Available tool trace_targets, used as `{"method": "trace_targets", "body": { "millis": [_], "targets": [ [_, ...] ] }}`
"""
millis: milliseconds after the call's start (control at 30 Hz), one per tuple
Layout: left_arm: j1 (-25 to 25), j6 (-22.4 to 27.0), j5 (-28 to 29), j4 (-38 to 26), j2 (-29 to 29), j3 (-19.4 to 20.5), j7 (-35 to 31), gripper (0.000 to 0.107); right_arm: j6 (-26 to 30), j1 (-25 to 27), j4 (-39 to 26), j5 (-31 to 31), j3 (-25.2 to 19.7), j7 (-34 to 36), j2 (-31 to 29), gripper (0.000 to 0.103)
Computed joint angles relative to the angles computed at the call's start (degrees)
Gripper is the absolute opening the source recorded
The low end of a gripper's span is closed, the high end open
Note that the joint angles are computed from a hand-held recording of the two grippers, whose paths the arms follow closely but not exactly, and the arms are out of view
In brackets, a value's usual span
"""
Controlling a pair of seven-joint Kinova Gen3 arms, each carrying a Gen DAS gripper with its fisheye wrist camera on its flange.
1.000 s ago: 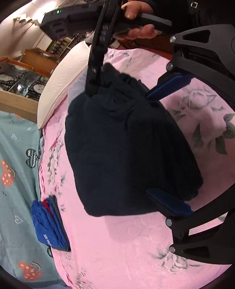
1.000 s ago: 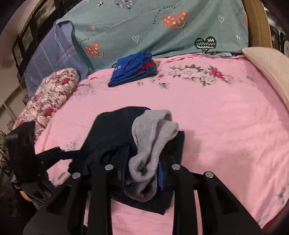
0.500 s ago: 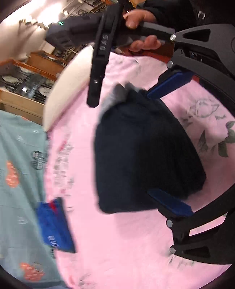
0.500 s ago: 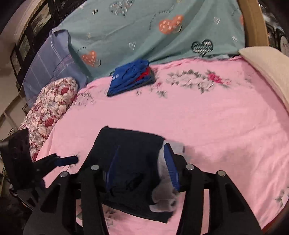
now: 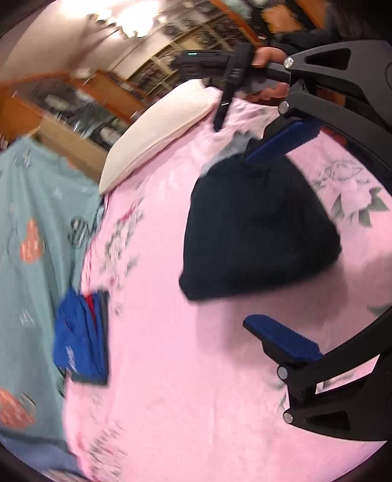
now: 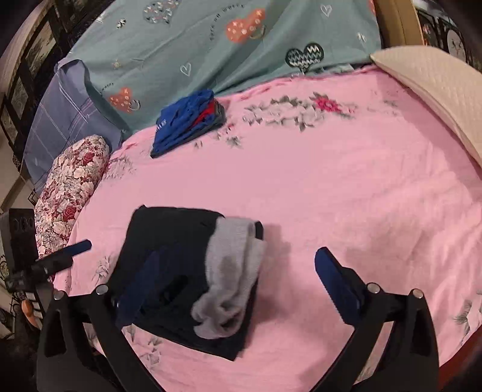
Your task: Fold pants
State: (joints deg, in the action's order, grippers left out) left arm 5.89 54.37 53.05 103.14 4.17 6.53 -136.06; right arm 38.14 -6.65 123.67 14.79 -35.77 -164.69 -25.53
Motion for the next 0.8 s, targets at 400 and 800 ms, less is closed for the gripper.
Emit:
{"method": "trace_targets", "body": {
  "millis": [400,800],
  "targets": [
    [3.35,-0.41,-3.35,-4.36,10.93,5.78,9.67,0.096,-16.68,-9.96,5.66,-6.76,7.82,10.18,9.74,0.066],
    [-0.45,0.67,3.82,-8.94,6.26,3.19,4.46,0.062,-17.62,-11.53,-6.23,-6.24,13.28,21.32,11.04,0.045]
  ]
}}
